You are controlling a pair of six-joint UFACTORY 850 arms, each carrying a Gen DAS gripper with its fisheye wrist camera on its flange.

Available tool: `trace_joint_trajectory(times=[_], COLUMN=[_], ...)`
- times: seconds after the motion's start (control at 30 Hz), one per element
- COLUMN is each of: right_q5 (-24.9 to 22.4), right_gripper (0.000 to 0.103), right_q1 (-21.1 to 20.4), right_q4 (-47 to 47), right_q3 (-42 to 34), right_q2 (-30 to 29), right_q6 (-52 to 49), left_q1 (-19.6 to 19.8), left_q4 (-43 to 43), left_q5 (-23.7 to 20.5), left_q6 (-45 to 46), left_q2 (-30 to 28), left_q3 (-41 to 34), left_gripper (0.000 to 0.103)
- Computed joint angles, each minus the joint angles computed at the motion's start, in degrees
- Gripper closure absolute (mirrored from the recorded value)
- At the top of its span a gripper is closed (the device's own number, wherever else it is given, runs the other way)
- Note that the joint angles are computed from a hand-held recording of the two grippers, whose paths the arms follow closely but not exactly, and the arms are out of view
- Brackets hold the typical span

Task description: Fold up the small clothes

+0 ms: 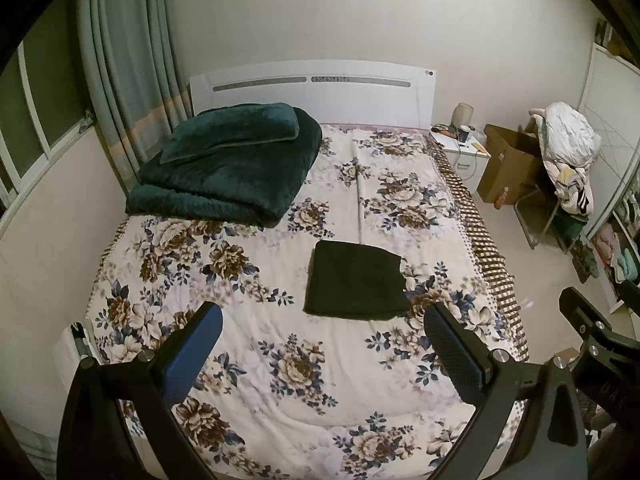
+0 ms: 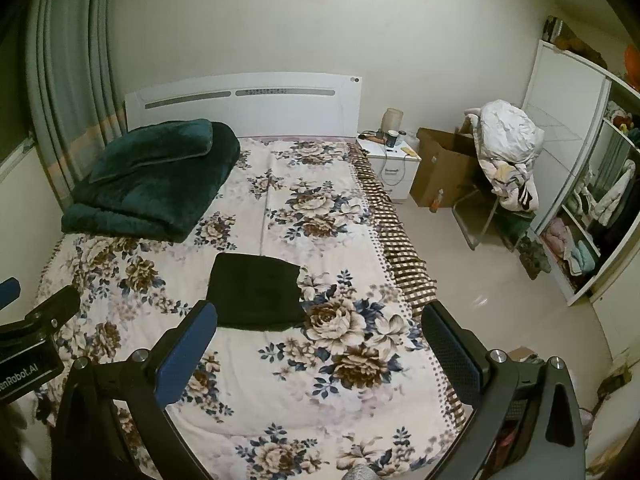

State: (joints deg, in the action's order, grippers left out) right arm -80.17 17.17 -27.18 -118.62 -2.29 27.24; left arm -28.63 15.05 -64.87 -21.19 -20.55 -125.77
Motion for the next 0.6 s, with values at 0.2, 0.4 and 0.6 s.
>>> trace_joint_trajectory(times=[0.2,0.4,0.6], right_q5=[0.58,0.76,0.71], right_gripper=[0.0,0.0,0.0], right_q1=[-1.57,-2.53,-3.01], right_q4=[1.58,2.4,3.33], right_q3=[-2.22,-4.39,-6.82], right_q2=[-1.44,-3.01,-4.57], right_q6=[-1.99,-3.31,-4.44], left_q1=[0.05,0.15,0.92], left_q4=[-0.09,-0.23,-1.21], left_q5=[-0.06,0.1,-1.2], left_q6=[0.41,0.57,1.72], left_q2=[-0.26,-0.37,-2.44], left_q3=[-0.5,-0.74,-4.95], left_gripper=[0.0,0.0,0.0])
